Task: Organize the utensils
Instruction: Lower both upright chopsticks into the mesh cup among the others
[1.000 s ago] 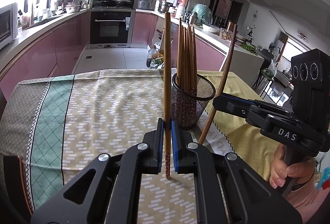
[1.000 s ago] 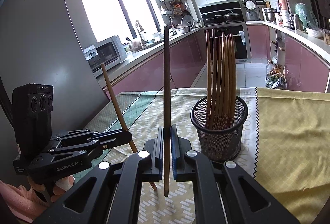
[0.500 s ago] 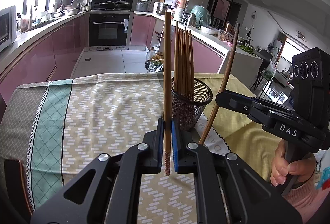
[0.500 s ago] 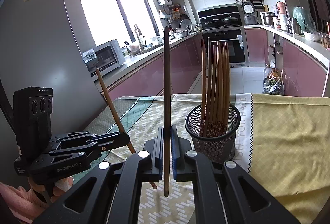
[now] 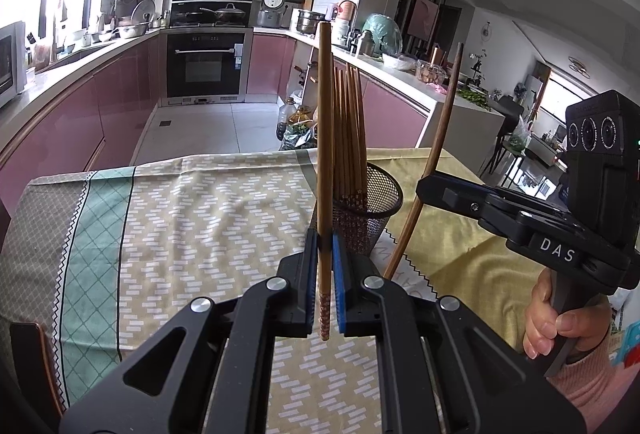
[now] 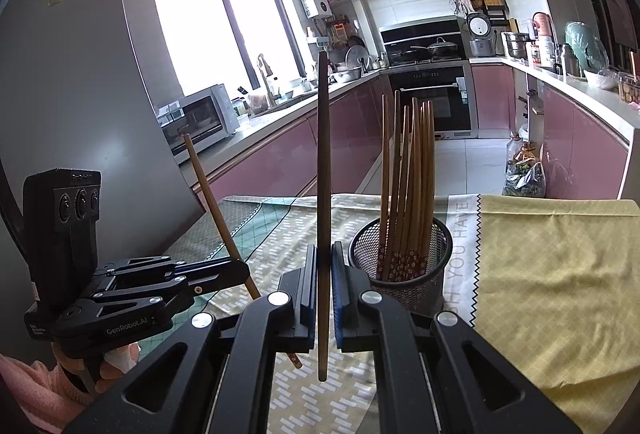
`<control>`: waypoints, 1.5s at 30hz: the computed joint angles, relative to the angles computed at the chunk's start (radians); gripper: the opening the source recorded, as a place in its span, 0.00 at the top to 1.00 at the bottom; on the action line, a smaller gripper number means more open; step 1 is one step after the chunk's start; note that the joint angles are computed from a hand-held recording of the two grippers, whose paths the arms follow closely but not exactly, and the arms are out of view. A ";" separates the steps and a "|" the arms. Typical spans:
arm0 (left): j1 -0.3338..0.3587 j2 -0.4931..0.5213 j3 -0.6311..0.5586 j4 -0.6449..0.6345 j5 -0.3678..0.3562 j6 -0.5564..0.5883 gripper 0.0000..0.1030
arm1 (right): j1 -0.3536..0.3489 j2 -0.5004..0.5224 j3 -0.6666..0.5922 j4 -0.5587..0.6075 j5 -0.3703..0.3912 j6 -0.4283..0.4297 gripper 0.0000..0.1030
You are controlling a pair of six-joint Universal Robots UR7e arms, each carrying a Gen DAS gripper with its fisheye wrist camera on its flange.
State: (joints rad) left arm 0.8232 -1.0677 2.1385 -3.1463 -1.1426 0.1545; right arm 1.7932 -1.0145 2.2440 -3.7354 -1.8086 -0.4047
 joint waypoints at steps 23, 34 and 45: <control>-0.007 0.029 -0.036 -0.009 -0.012 0.028 0.92 | 0.006 -0.018 -0.014 0.003 -0.004 -0.024 0.94; -0.012 0.037 -0.050 -0.016 -0.015 0.040 0.92 | 0.012 -0.025 -0.021 0.000 -0.011 -0.031 0.94; -0.007 0.039 -0.068 -0.017 -0.032 0.047 0.92 | 0.013 -0.033 -0.029 -0.003 -0.009 -0.043 0.94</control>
